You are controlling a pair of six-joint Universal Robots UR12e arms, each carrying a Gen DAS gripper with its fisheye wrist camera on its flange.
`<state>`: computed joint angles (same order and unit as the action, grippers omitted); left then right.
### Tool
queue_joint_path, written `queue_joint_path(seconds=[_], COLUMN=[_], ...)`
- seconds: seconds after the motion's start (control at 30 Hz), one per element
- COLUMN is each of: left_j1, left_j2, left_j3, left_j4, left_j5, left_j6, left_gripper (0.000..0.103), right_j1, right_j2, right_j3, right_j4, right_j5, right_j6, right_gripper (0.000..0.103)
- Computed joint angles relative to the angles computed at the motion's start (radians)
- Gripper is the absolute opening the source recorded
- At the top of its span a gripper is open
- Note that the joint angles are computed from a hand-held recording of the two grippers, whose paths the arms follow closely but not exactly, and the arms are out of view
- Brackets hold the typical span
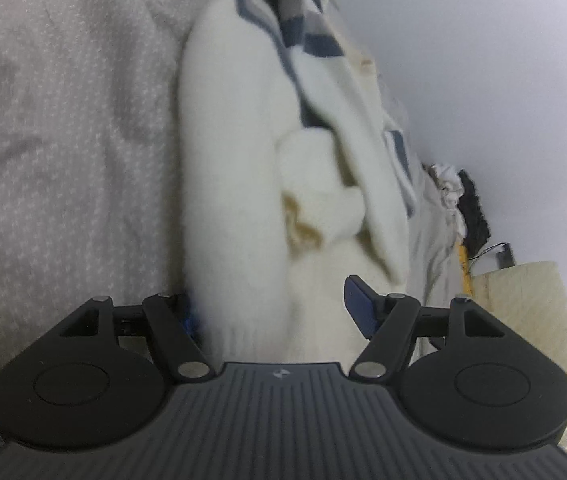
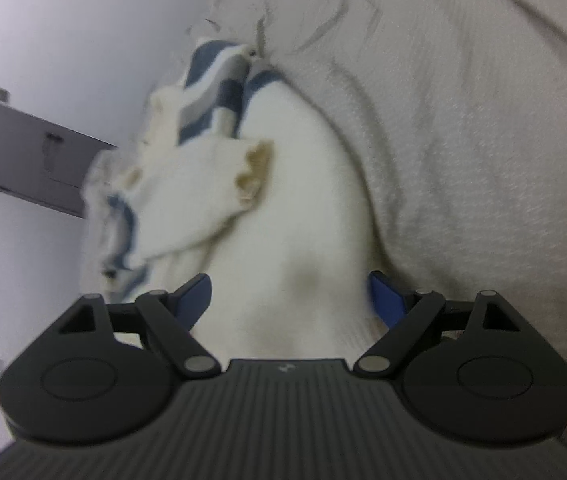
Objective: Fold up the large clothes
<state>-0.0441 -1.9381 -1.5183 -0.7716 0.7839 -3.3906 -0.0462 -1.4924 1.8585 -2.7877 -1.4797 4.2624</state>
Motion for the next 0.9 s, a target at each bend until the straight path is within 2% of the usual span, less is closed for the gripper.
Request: queue_joint_path(seconds=[0.1,0.23,0.3,0.37,0.6,0.73,0.87,0.9], left_j1=[-0.012,-0.009,-0.002,-0.001,0.007,0.004,0.004,0.004], left_j2=[-0.002,-0.011,-0.008,-0.006,0.004,0.002,0.003,0.002], left_j3=[0.002,0.006,0.0,-0.002,-0.007,-0.001,0.001,0.002], left_j4=[0.013,0.007,0.005,0.006,-0.033,-0.069,-0.091,-0.098], left_j5=[0.026,0.019,0.014,0.018,0.007,-0.005,-0.007,-0.007], left_j6=[0.001,-0.028,-0.036,-0.041,-0.023,-0.002,0.003,0.002], left_gripper=[0.073,0.072,0.07,0.067,0.067,0.067,0.053,0.052], right_j1=[0.0,0.006,0.001,-0.007,-0.003,-0.008,-0.012,-0.011], right_j2=[0.003,0.021,0.019,0.019,0.026,0.042,0.052,0.055], right_j3=[-0.003,-0.045,-0.034,-0.016,-0.024,-0.025,-0.013,-0.017], right_j4=[0.027,0.155,0.125,0.057,0.039,-0.025,-0.138,-0.136], right_j5=[-0.006,-0.032,-0.011,0.037,0.065,0.111,0.169,0.172], right_j6=[0.001,-0.029,-0.028,-0.024,-0.057,-0.06,-0.052,-0.057], right_gripper=[0.087,0.087,0.087,0.087,0.087,0.087,0.087,0.087])
